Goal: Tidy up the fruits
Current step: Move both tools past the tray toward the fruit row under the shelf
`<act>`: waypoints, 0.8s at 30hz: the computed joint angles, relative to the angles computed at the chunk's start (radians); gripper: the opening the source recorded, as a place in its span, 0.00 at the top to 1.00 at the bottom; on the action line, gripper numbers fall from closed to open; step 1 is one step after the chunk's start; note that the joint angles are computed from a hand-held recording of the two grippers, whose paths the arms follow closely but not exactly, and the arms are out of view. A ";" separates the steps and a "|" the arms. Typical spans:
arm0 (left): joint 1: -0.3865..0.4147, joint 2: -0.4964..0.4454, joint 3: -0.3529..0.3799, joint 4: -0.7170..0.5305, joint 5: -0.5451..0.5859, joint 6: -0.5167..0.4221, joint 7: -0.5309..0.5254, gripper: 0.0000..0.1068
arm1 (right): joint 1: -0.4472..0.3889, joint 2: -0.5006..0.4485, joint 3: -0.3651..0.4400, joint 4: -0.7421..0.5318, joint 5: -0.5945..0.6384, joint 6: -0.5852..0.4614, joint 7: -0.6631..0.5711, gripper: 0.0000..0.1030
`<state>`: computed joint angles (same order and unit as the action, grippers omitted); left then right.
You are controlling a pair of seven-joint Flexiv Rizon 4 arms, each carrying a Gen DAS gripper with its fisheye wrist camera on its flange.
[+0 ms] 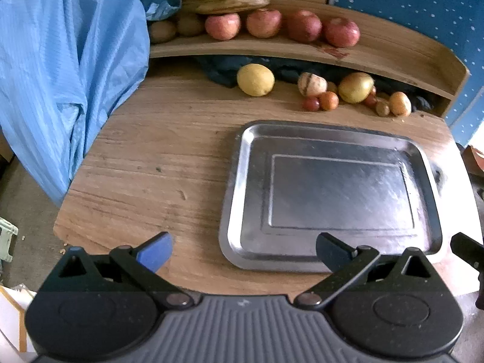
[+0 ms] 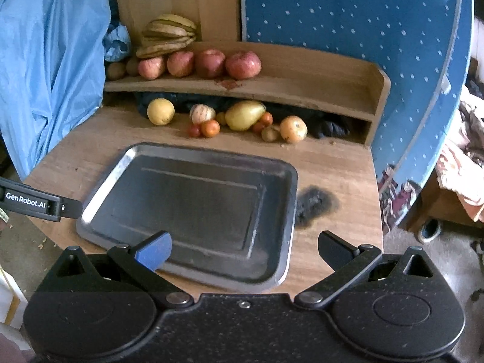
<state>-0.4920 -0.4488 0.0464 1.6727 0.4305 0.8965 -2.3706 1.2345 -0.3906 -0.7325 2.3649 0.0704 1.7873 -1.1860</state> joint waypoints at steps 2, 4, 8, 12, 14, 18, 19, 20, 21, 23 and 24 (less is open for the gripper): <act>0.016 -0.008 0.000 -0.010 -0.007 -0.001 0.022 0.04 | -0.037 -0.012 0.039 -0.026 -0.005 0.000 0.007 0.00; 0.030 -0.018 0.004 -0.022 -0.008 0.008 0.044 0.04 | -0.091 -0.022 0.094 -0.058 -0.011 0.000 0.019 0.00; 0.069 -0.057 0.010 -0.053 -0.023 0.064 0.107 0.04 | -0.192 -0.054 0.191 -0.137 -0.046 -0.023 0.049 0.00; 0.125 -0.111 -0.003 -0.092 -0.087 0.129 0.238 0.04 | -0.260 -0.079 0.248 -0.225 -0.097 -0.088 0.124 0.00; 0.145 -0.140 -0.005 -0.114 -0.124 0.159 0.301 0.04 | -0.229 -0.112 0.204 -0.263 -0.125 -0.117 0.168 0.00; 0.180 -0.199 -0.005 -0.153 -0.188 0.239 0.427 0.04 | -0.220 -0.184 0.173 -0.350 -0.186 -0.152 0.235 0.00; 0.181 -0.213 0.000 -0.171 -0.203 0.234 0.451 0.04 | -0.217 -0.201 0.164 -0.372 -0.207 -0.167 0.247 0.00; 0.184 -0.225 0.002 -0.186 -0.221 0.232 0.474 0.04 | -0.213 -0.212 0.157 -0.392 -0.228 -0.190 0.259 0.00; 0.193 -0.236 -0.002 -0.195 -0.243 0.242 0.497 0.04 | -0.215 -0.220 0.157 -0.408 -0.246 -0.202 0.269 0.00; 0.212 -0.258 -0.013 -0.207 -0.283 0.277 0.542 0.04 | -0.241 -0.237 0.178 -0.442 -0.280 -0.196 0.276 0.00; 0.215 -0.268 -0.011 -0.213 -0.299 0.286 0.559 0.04 | -0.264 -0.246 0.200 -0.464 -0.298 -0.198 0.276 0.00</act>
